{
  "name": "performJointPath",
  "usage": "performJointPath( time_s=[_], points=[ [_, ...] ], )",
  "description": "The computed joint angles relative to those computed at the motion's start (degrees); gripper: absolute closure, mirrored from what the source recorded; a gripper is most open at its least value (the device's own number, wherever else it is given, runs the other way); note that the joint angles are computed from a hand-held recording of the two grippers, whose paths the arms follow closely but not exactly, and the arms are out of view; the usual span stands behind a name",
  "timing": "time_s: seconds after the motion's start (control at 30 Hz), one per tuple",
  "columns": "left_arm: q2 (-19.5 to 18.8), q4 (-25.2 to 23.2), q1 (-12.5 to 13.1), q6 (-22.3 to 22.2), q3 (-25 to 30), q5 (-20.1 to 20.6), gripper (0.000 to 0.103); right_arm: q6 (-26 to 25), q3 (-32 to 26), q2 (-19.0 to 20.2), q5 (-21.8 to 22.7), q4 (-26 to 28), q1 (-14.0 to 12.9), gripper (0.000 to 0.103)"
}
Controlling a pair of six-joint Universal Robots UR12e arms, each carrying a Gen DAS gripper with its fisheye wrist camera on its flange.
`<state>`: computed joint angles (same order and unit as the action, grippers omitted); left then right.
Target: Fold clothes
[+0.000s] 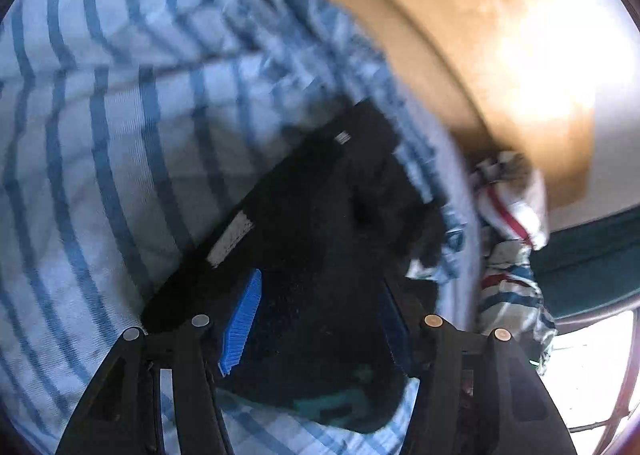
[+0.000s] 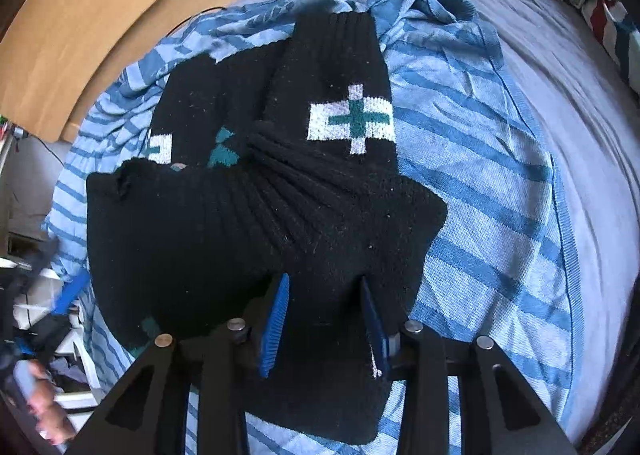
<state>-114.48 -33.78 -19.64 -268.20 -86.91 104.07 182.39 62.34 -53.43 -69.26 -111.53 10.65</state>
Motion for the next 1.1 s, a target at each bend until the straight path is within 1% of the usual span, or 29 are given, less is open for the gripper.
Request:
performJointPath(
  time_s=[0.03,0.07,0.1,0.13,0.17,0.2,0.23,0.27,0.3,0.33,0.37,0.43,0.5,0.53,0.57,0.6,0.63,0.73,0.8,0.83,0.9,0.93,1.0,1.07,1.1],
  points=[
    [-0.5,-2.7,-0.1,0.5,0.9,0.2,0.044,0.3,0.3,-0.1,0.6,-0.3,-0.2,0.062],
    [-1.5,-5.6,0.0,2.2,2.3,0.6,0.042,0.6,0.6,-0.2,1.1,-0.6,-0.3,0.062],
    [-2.6,-8.5,0.1,4.2,4.0,1.1,0.039,0.8,1.0,-0.5,1.5,-1.0,-0.4,0.061],
    [-3.4,-10.9,0.0,6.0,5.7,1.7,0.031,1.0,1.3,-0.8,1.8,-1.4,-0.5,0.061],
    [-3.8,-12.0,0.0,7.2,6.6,1.8,0.027,1.7,1.9,-1.3,1.9,-1.8,-0.6,0.061],
    [-4.0,-12.9,0.0,8.3,7.4,1.7,0.027,2.6,2.5,-1.9,2.0,-2.3,-0.8,0.061],
    [-3.1,-11.5,-0.3,8.2,6.1,2.0,0.027,3.4,3.1,-2.4,2.1,-2.7,-0.9,0.060],
    [-2.0,-7.6,-0.8,6.0,4.0,2.9,0.027,4.6,3.7,-3.1,2.2,-3.2,-1.0,0.057],
    [-0.9,-2.3,-1.3,3.6,1.6,4.1,0.027,6.5,4.7,-3.9,2.7,-3.9,-1.2,0.054],
    [-0.1,2.9,-1.9,1.2,-0.6,5.5,0.027,9.1,6.3,-5.1,3.8,-5.0,-1.6,0.047],
    [0.7,8.9,-2.7,-2.8,-3.2,6.8,0.025,11.6,8.2,-6.2,6.2,-6.2,-2.0,0.041],
    [1.5,20.6,-4.6,-11.5,-7.9,10.4,0.025,16.6,12.1,-8.2,11.3,-9.2,-2.7,0.038],
    [1.4,26.5,-5.6,-16.2,-10.5,11.3,0.025,21.8,15.8,-9.9,16.7,-12.1,-3.2,0.035],
    [1.3,29.0,-6.1,-18.3,-11.6,11.6,0.025,24.1,17.5,-10.5,19.7,-12.7,-3.2,0.034],
    [1.1,31.6,-6.6,-20.5,-12.7,12.1,0.025,25.6,18.5,-10.8,21.5,-12.8,-3.1,0.032],
    [0.8,32.8,-6.9,-22.1,-13.4,11.9,0.025,27.5,19.7,-11.2,22.5,-13.3,-2.9,0.031],
    [0.4,34.3,-7.0,-23.2,-13.7,11.7,0.025,30.4,21.0,-11.4,23.0,-15.0,-2.5,0.031],
    [-1.1,39.1,-7.1,-25.9,-14.4,11.0,0.025,37.6,23.0,-11.2,22.4,-19.5,-1.7,0.031],
    [-2.0,40.2,-7.0,-27.1,-14.3,10.2,0.025,42.7,24.0,-10.9,20.4,-23.4,-1.4,0.030],
    [-2.4,40.2,-7.0,-27.9,-14.3,10.3,0.025,43.9,24.0,-10.8,19.3,-24.2,-1.3,0.029],
    [-2.9,39.9,-7.1,-30.0,-14.5,11.8,0.025,44.5,23.7,-10.6,15.8,-24.3,-1.1,0.026],
    [-3.5,41.4,-7.2,-30.5,-14.6,12.7,0.025,45.2,23.8,-10.5,14.3,-24.5,-1.1,0.022],
    [-4.8,45.0,-7.2,-28.7,-14.3,14.1,0.025,48.8,25.1,-10.2,14.7,-29.2,-1.5,0.021],
    [-5.4,46.5,-6.9,-26.0,-13.8,13.9,0.024,53.2,26.4,-9.7,16.1,-35.1,-2.0,0.017],
    [-5.6,46.0,-6.7,-24.9,-13.4,13.5,0.024,54.6,26.6,-9.3,16.3,-37.1,-2.0,0.016]
  ],
)
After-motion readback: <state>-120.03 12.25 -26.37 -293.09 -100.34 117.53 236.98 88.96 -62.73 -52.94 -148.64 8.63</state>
